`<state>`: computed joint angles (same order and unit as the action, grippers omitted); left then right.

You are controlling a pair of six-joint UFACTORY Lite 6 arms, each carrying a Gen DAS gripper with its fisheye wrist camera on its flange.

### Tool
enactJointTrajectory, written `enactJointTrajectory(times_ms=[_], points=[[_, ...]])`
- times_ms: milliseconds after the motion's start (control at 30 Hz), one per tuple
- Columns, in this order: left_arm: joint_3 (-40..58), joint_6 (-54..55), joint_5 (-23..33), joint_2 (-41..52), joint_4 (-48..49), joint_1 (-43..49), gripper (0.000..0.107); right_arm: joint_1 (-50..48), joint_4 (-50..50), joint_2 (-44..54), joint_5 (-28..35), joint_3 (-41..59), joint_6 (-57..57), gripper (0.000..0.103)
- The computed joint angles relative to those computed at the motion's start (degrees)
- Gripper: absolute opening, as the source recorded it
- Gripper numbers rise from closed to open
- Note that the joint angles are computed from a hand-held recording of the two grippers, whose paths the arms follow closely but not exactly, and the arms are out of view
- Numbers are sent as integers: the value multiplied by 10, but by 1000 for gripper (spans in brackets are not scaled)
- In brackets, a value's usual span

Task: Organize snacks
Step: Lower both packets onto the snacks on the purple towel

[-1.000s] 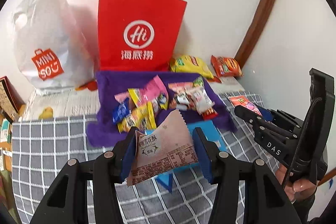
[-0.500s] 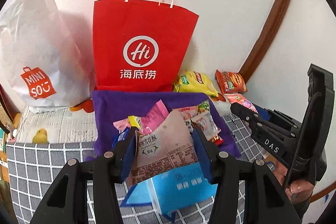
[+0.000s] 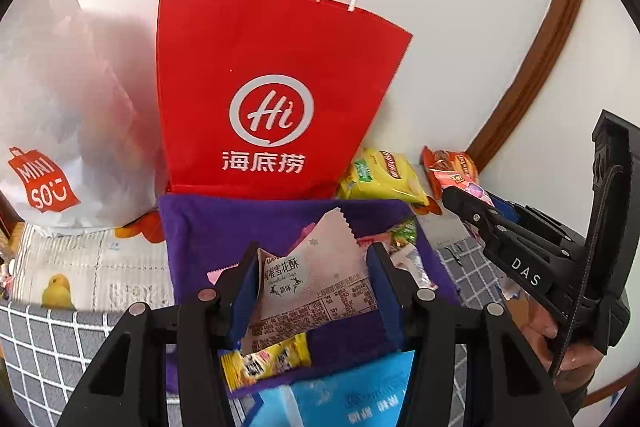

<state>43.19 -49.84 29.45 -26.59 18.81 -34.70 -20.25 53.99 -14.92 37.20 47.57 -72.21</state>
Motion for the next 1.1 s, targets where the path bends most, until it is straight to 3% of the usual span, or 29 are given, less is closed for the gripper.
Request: enactJointTrajectory(times_ms=[467, 1100], points=[[-27, 119, -65, 68, -89, 77, 50, 49, 41, 123, -99, -9, -88, 28], [-20, 150, -92, 141, -119, 65, 50, 47, -5, 183, -115, 21, -79, 28]])
